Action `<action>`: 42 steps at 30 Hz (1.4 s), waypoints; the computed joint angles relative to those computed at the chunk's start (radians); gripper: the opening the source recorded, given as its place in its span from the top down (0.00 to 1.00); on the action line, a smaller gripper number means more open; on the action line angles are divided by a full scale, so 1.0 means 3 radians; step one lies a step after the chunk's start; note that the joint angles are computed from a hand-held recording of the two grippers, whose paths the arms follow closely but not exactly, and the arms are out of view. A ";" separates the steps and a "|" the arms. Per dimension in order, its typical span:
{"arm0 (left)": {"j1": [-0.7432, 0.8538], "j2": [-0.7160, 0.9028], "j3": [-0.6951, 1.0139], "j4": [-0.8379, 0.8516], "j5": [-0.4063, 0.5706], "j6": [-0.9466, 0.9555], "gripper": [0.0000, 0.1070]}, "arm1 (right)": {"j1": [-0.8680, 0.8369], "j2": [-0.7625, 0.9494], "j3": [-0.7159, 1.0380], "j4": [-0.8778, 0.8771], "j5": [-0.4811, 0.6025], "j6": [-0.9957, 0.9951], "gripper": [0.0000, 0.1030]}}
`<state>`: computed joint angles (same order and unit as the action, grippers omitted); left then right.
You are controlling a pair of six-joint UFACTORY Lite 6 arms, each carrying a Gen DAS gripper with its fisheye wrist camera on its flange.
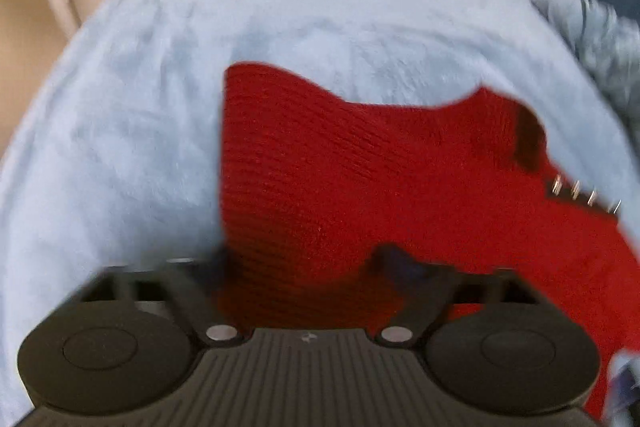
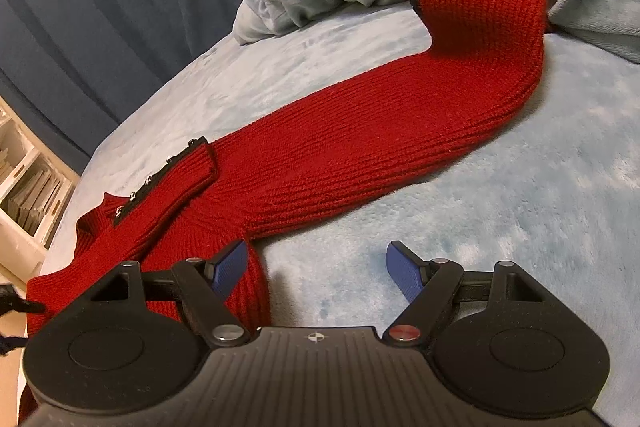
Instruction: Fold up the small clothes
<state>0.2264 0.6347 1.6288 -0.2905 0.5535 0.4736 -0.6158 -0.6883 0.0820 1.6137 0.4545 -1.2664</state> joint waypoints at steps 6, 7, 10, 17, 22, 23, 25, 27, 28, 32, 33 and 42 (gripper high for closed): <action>0.0639 0.0403 0.0704 -0.0221 0.0546 0.0714 0.83 | -0.0142 0.0062 0.0062 -0.0172 0.0132 0.0160 0.25; 0.0696 0.0652 0.1053 -0.0125 0.0665 0.0601 0.83 | -0.0154 0.0059 0.0057 -0.0175 0.0140 0.0165 0.25; 0.0751 0.0950 0.1409 -0.0258 0.0781 0.0487 0.64 | -0.0084 0.0024 0.0038 -0.0162 0.0071 0.0144 0.25; 0.0495 -0.0391 -0.0610 -0.1397 -0.0536 0.2006 0.07 | -0.0276 0.0106 0.0094 -0.0181 0.0235 0.0193 0.26; 0.0305 -0.0709 -0.1411 -0.1758 -0.0815 0.2691 0.04 | -0.0829 0.0073 0.0125 -0.0185 0.0405 0.0432 0.25; 0.0249 -0.0706 -0.1534 -0.1702 -0.1007 0.2698 0.04 | -0.0907 0.0036 0.0124 -0.0213 0.0376 0.0512 0.25; 0.0222 -0.0812 -0.1746 -0.2010 -0.1203 0.2989 0.04 | -0.1046 0.0011 0.0157 -0.0239 0.0307 0.0584 0.25; 0.0290 -0.1048 -0.1913 -0.2110 -0.1077 0.3006 0.04 | -0.1150 0.0046 0.0241 -0.0181 0.0221 0.0494 0.24; 0.0333 -0.1193 -0.2011 -0.2139 -0.0985 0.3011 0.04 | -0.1234 0.0109 0.0293 -0.0105 0.0228 0.0368 0.25; 0.0653 -0.1947 -0.2498 -0.2152 -0.0471 0.3171 0.04 | -0.1534 0.0718 0.0659 0.0386 0.0137 -0.0230 0.24; 0.0754 -0.2127 -0.2620 -0.2197 -0.0368 0.3272 0.04 | -0.1578 0.1061 0.0863 0.0488 0.0138 -0.0248 0.21; 0.1686 -0.2583 -0.2718 -0.1959 0.0367 0.2890 0.04 | -0.1856 0.2451 0.2162 0.0004 0.1203 0.0173 0.89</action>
<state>0.7321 -0.1402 0.8134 -0.8782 0.6638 1.3406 -1.1725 0.0470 0.7305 1.6150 0.8155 -1.2144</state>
